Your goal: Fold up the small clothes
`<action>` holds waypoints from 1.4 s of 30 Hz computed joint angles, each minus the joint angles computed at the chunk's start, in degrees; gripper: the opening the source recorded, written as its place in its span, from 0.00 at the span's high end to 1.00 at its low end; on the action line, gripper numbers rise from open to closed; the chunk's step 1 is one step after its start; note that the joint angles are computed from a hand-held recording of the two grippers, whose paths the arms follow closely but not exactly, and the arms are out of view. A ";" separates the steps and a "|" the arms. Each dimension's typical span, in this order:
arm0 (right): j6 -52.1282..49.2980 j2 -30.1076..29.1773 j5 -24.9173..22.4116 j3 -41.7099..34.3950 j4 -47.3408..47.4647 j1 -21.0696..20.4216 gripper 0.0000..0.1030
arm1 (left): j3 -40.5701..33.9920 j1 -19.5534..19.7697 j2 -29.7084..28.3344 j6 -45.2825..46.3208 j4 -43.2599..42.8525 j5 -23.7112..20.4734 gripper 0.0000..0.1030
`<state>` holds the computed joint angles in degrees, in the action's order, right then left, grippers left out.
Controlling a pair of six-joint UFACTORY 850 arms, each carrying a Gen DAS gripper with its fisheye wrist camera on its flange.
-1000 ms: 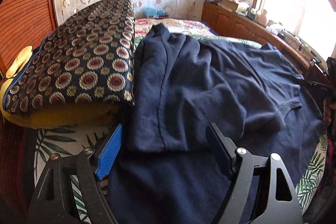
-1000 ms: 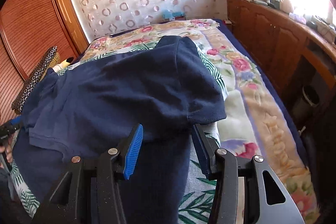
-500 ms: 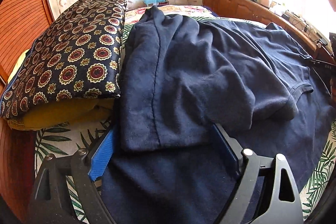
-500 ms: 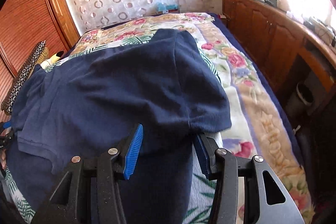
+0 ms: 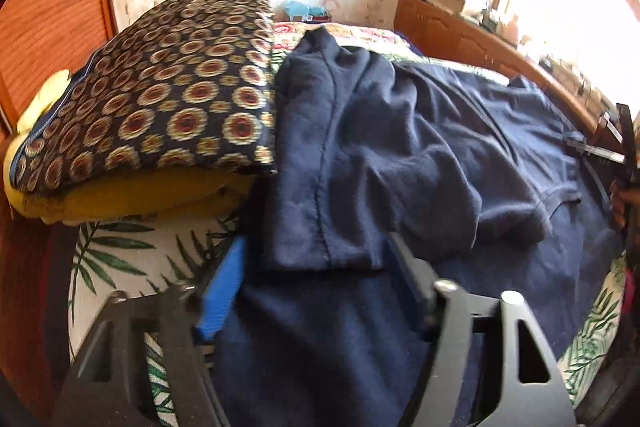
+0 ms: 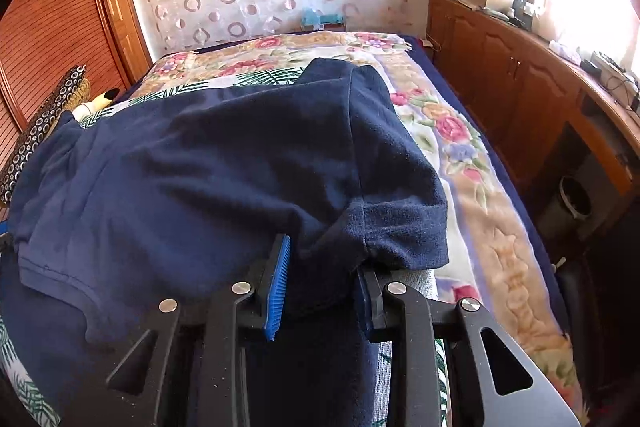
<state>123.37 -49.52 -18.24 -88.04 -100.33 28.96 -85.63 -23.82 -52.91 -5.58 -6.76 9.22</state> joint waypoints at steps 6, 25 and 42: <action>2.41 0.17 0.19 0.37 -2.09 -0.16 0.71 | 0.05 0.68 -0.05 -5.00 4.31 0.05 0.65; 28.97 6.36 -2.84 6.92 -36.17 1.45 0.98 | 1.65 -0.50 2.03 -7.65 9.59 3.45 0.96; 41.18 22.19 -9.08 26.96 -49.11 4.90 0.98 | 19.91 1.76 16.08 -12.05 11.46 18.00 0.96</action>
